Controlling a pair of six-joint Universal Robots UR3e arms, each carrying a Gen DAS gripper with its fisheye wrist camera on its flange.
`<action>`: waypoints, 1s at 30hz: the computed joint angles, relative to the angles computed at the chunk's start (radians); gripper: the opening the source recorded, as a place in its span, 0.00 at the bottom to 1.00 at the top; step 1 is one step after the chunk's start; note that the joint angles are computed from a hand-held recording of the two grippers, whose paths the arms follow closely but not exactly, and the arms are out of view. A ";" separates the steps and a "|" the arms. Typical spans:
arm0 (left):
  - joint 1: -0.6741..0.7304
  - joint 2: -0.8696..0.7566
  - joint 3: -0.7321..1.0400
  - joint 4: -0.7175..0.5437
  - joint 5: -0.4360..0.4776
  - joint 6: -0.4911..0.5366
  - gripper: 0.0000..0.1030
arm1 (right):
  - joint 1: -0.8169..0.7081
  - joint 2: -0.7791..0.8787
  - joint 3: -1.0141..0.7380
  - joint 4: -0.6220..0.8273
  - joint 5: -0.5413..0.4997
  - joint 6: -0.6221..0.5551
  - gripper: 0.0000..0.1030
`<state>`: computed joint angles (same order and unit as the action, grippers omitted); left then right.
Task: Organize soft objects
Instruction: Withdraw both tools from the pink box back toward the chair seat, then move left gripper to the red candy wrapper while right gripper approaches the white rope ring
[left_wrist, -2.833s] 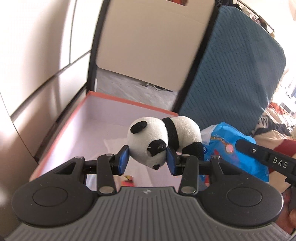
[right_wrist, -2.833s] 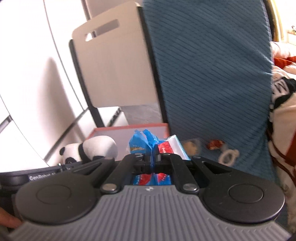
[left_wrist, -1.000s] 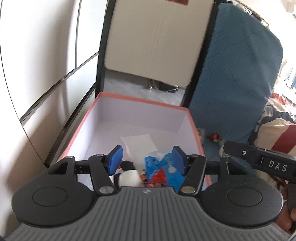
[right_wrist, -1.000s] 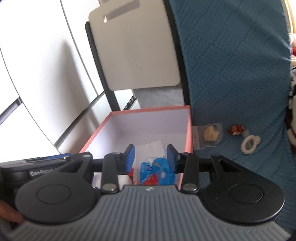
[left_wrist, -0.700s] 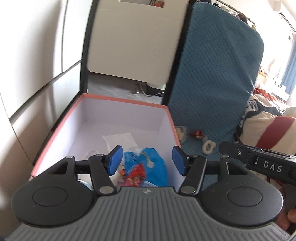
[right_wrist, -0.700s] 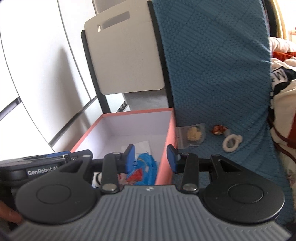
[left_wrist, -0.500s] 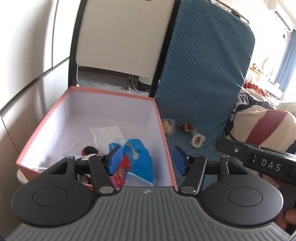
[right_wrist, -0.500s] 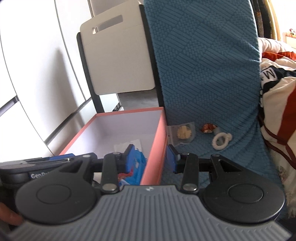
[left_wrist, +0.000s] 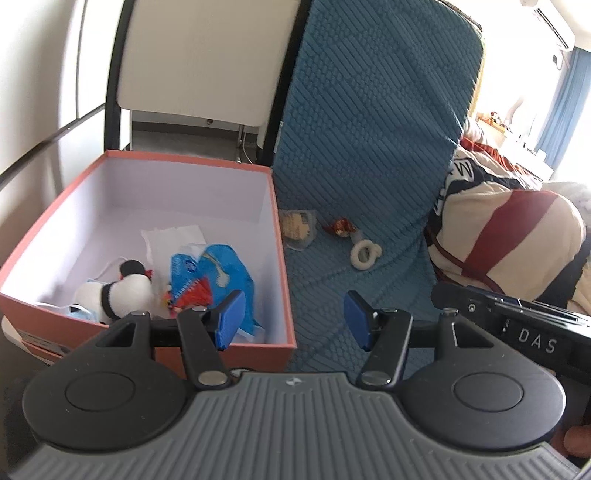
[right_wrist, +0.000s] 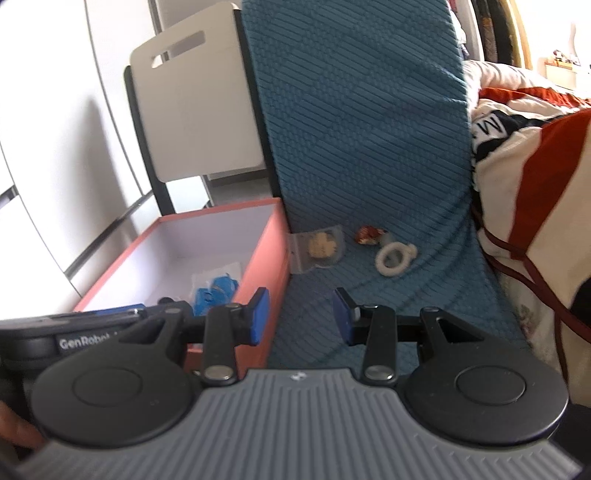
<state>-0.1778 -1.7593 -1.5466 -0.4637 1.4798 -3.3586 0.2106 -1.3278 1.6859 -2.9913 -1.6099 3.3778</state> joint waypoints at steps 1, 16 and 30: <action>-0.011 -0.007 0.005 0.000 0.005 -0.002 0.63 | -0.007 -0.012 0.021 -0.007 0.000 -0.003 0.40; -0.161 -0.127 0.093 -0.019 0.099 -0.017 0.63 | -0.152 -0.176 0.332 -0.135 0.032 -0.044 0.40; -0.196 -0.328 0.324 -0.083 0.088 0.026 0.63 | -0.253 -0.064 0.357 -0.290 0.107 -0.076 0.40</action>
